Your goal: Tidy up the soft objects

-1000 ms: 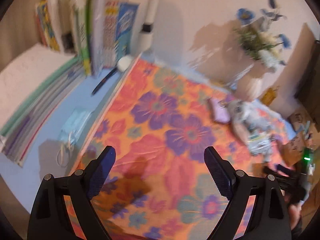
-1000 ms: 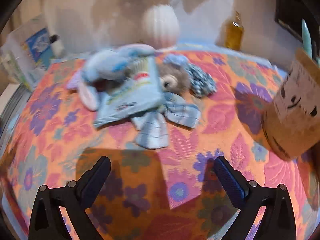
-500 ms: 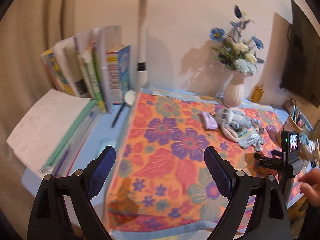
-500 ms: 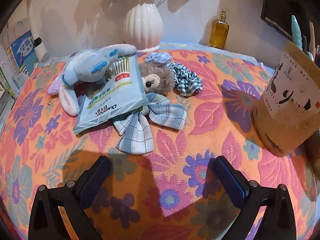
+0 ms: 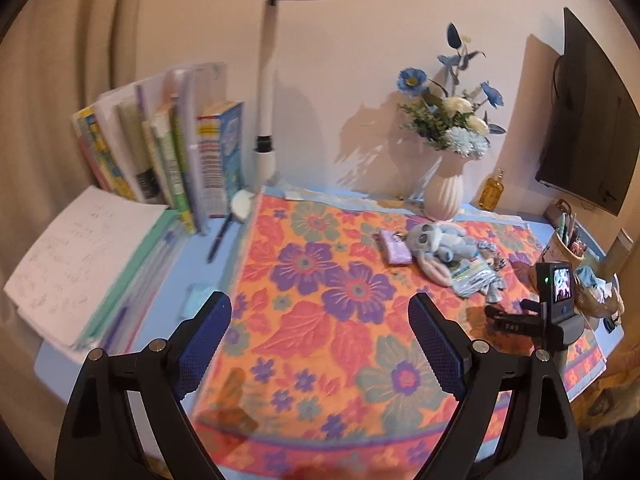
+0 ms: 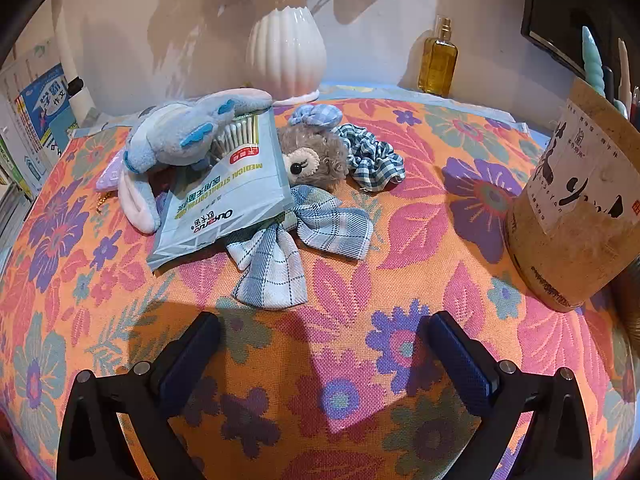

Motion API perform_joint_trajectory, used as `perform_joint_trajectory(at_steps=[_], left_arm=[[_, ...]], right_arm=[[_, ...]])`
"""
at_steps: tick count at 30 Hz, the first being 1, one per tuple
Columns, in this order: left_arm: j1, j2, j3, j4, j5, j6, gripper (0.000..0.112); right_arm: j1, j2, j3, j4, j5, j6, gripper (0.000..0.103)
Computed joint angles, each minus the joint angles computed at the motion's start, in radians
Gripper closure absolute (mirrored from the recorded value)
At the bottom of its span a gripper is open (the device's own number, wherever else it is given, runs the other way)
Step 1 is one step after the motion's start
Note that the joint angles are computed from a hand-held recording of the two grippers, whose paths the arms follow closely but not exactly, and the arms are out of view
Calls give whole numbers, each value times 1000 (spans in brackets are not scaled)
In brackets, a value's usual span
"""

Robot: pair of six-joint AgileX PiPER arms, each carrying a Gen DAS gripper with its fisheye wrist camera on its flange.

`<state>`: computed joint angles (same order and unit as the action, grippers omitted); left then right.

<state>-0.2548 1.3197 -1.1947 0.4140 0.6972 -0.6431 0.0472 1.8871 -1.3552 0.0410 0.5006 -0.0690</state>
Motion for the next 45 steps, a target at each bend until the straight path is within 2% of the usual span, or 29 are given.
perform_joint_trajectory(at_steps=[6,8,10,14,16,18,21,24,30,32,35,38,41,45], left_arm=[[-33,184,-34,-2,-163,-107,23],[-52,275,-46,65,-226,-200,23],[-71,362,-67,156,-265,-321,23],[-70,506,-110,158,-319,-426,23],[-77,557,-132,203,-300,-506,23],[-85,593,-183,184,-231,-493,23],[-107,588,-179,303,-191,-609,23],[-101,609,-207,238,-159,-553,23],[-105,628,-231,247,-113,-569,23],[-111,643,-251,245,-86,-562,23],[-120,692,-325,225,-4,-518,23],[-121,709,-348,189,0,-448,23],[-135,720,-363,214,28,-458,23],[-130,739,-392,176,49,-409,23]], right_arm=[[1,0,-1,-1,1,2,0],[0,0,0,0,0,1,0],[1,0,-2,-1,1,2,0],[-1,0,1,1,-1,-1,0],[0,0,0,0,0,1,0],[-1,0,2,2,-2,-2,0],[0,0,0,0,0,0,0],[0,-1,1,0,-1,0,0],[1,-1,-1,-1,1,2,0],[0,-1,-1,-1,1,2,0],[0,-1,-1,-1,1,2,0],[0,-1,0,-1,0,1,0],[0,-1,0,-1,0,1,0],[1,-1,-1,-2,1,2,0]])
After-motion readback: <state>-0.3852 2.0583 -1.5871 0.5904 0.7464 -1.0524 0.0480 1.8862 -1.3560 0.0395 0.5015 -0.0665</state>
